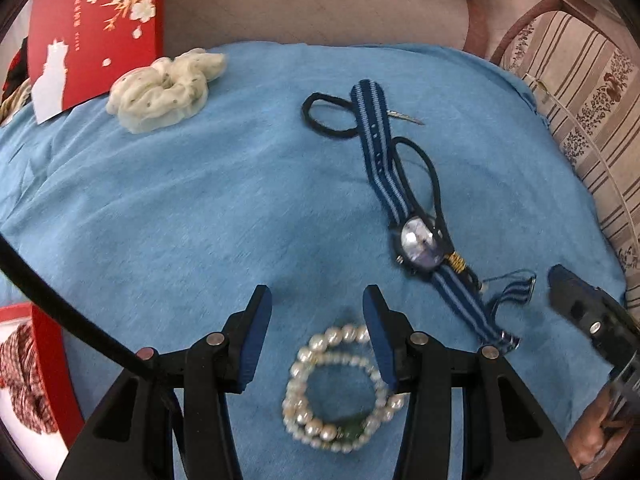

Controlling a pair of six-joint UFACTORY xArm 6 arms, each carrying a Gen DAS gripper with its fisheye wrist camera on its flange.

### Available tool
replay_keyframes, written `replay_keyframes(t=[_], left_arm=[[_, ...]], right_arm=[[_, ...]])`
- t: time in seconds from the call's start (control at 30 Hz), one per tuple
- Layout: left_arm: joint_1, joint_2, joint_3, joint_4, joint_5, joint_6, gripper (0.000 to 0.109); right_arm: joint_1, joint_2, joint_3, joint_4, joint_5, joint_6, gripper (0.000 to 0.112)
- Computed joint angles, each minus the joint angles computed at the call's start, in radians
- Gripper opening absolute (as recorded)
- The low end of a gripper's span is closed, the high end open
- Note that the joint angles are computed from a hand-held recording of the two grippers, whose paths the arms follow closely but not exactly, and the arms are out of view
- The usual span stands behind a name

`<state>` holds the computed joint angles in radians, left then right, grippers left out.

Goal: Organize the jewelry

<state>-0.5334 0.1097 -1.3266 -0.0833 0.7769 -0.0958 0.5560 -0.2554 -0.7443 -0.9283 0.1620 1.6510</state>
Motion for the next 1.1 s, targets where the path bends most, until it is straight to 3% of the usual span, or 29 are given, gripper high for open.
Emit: replay_keyframes(t=[0.17,0.33,0.37,0.4,0.43,0.53,0.6,0.77,0.87,0.9,0.97,1.1], left_arm=[[0.007,0.076,-0.099,-0.036,-0.001,0.011,0.046],[0.046,0.14,-0.185,-0.146,0.009,0.035,0.046],[0.047,0.15,-0.202,-0.146,0.014,0.034,0.046],[0.049,0.167,-0.226,-0.146,0.022,0.036,0.046],[0.049,0.185,-0.249,-0.143,0.027,0.034,0.046],[0.046,0.229,-0.3,-0.166,0.03,0.051,0.046],[0.045,0.25,-0.32,-0.206,0.036,0.075,0.048],[0.037,0.321,-0.396,-0.285,0.052,0.105,0.054],[0.026,0.354,-0.434,-0.292,0.055,0.115,0.055],[0.023,0.366,-0.455,-0.294,0.071,0.132,0.049],[0.021,0.386,-0.49,-0.303,0.114,0.144,0.016],[0.027,0.316,-0.415,-0.243,0.091,0.094,0.013]], right_arm=[[-0.004,0.101,-0.083,0.057,-0.054,-0.137,0.045],[0.023,0.213,-0.14,0.35,-0.064,-0.456,0.044],[0.025,0.225,-0.15,0.366,-0.058,-0.475,0.037],[0.029,0.233,-0.16,0.366,-0.041,-0.48,0.029],[0.031,0.236,-0.166,0.373,-0.025,-0.484,0.013],[0.013,0.208,-0.142,0.363,-0.034,-0.437,0.004],[-0.007,0.176,-0.123,0.289,-0.027,-0.349,0.004],[-0.033,0.123,-0.092,0.263,0.074,-0.28,0.003],[-0.064,0.106,-0.039,0.379,-0.009,-0.355,0.004],[-0.069,0.103,-0.032,0.388,-0.023,-0.358,0.004],[-0.069,0.106,-0.039,0.376,-0.026,-0.361,0.004],[-0.064,0.09,-0.041,0.28,-0.011,-0.295,0.006]])
